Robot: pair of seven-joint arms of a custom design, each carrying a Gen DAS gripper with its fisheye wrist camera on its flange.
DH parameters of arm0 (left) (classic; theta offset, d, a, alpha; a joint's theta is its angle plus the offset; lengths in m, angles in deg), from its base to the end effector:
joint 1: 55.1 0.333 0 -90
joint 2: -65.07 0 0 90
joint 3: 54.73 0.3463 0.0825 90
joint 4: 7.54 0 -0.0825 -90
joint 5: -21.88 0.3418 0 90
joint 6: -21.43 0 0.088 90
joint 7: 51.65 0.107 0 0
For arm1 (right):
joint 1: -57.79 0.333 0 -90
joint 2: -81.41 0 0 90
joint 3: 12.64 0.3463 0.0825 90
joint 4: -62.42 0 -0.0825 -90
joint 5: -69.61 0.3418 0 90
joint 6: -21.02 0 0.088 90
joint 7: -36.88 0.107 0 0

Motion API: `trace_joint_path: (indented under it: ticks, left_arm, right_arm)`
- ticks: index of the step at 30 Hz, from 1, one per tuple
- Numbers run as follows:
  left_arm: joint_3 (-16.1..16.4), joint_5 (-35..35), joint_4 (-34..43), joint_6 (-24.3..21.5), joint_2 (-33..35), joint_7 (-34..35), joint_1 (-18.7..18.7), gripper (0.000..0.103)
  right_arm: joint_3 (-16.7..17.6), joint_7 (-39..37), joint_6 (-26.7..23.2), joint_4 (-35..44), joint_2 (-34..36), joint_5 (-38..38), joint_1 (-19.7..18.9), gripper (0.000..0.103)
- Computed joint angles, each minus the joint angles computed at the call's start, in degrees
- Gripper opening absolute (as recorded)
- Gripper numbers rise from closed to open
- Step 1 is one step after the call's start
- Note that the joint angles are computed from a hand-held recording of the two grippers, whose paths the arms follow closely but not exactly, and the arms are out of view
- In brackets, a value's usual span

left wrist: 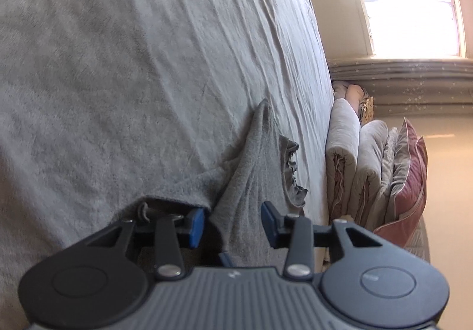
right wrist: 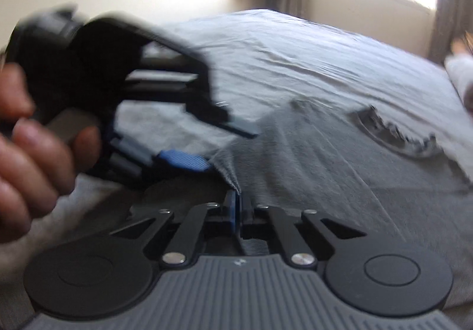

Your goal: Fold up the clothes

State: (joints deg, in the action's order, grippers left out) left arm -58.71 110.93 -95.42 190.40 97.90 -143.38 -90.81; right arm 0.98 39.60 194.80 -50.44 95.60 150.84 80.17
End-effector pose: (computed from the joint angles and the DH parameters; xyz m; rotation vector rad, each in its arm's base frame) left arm 0.5027 -0.4887 0.4175 2.4702 -0.6360 1.4156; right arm 0.5241 0.2747 0.4472 -2.0580 0.8927 -0.3973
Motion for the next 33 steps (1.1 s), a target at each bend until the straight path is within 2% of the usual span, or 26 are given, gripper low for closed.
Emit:
trace_joint_path:
  ticks: [4, 7, 9, 13, 16, 19, 22, 26, 28, 29, 30, 33]
  left_arm:
    - [-0.01, 5.29, 0.87, 0.23, 0.34, -7.86, -0.22, 0.042]
    - [-1.28, 7.28, 2.17, -1.83, 1.14, -10.45, -0.14, 0.042]
    - [-1.82, 5.34, 2.31, -4.60, 1.43, -8.75, -0.65, 0.040]
    - [-1.22, 2.15, 1.81, -11.03, 1.31, -9.09, -3.22, 0.028]
    - [-0.87, 0.29, 0.89, -15.72, 0.72, -9.95, -4.98, 0.026]
    - [-1.41, -3.79, 0.12, -19.45, -0.15, -6.72, -5.81, 0.028]
    - [-1.69, -6.91, -0.52, -22.17, -0.98, -3.30, -6.55, 0.032]
    - [-1.27, -7.63, -0.20, -22.11, -0.64, -0.30, -6.64, 0.031]
    - [-0.89, -7.53, -0.05, -22.31, -0.52, -0.31, -6.84, 0.026]
    - [-0.68, -7.25, -0.11, -22.55, -0.58, -0.74, -7.02, 0.020]
    - [-0.50, -6.75, -0.69, -22.77, -0.96, -1.41, -7.21, 0.005]
    - [-0.50, -4.67, -3.19, -24.47, -2.67, -3.99, -7.55, 0.003]
  right_arm:
    - [-1.66, 7.23, -3.64, 0.37, -0.69, 0.86, -2.02, 0.001]
    - [-2.77, 12.74, -7.97, 0.27, -1.10, 0.04, -3.53, 0.001]
    - [-2.94, 13.85, -9.57, 0.24, -1.23, 0.38, -3.90, 0.001]
    - [-3.11, 13.28, -9.95, -0.03, -1.76, 1.25, -3.68, 0.001]
    - [-3.36, 13.43, -10.14, 0.12, -1.81, 2.10, -3.68, 0.001]
    - [-3.60, 13.48, -10.18, 0.24, -1.87, 2.39, -3.68, 0.001]
    - [-3.75, 13.55, -10.54, 0.28, -1.99, 2.72, -3.77, 0.001]
    - [-3.90, 13.50, -11.02, 0.32, -2.04, 3.07, -3.81, 0.001]
    - [-3.95, 13.58, -11.03, 0.22, -2.02, 2.61, -3.68, 0.001]
    - [-3.96, 13.67, -11.02, 0.19, -1.99, 2.24, -3.63, 0.001]
    - [-3.95, 13.69, -10.95, 0.21, -1.92, 1.82, -3.56, 0.001]
    - [-3.82, 13.17, -11.65, -0.13, -2.17, 1.09, -3.61, 0.001]
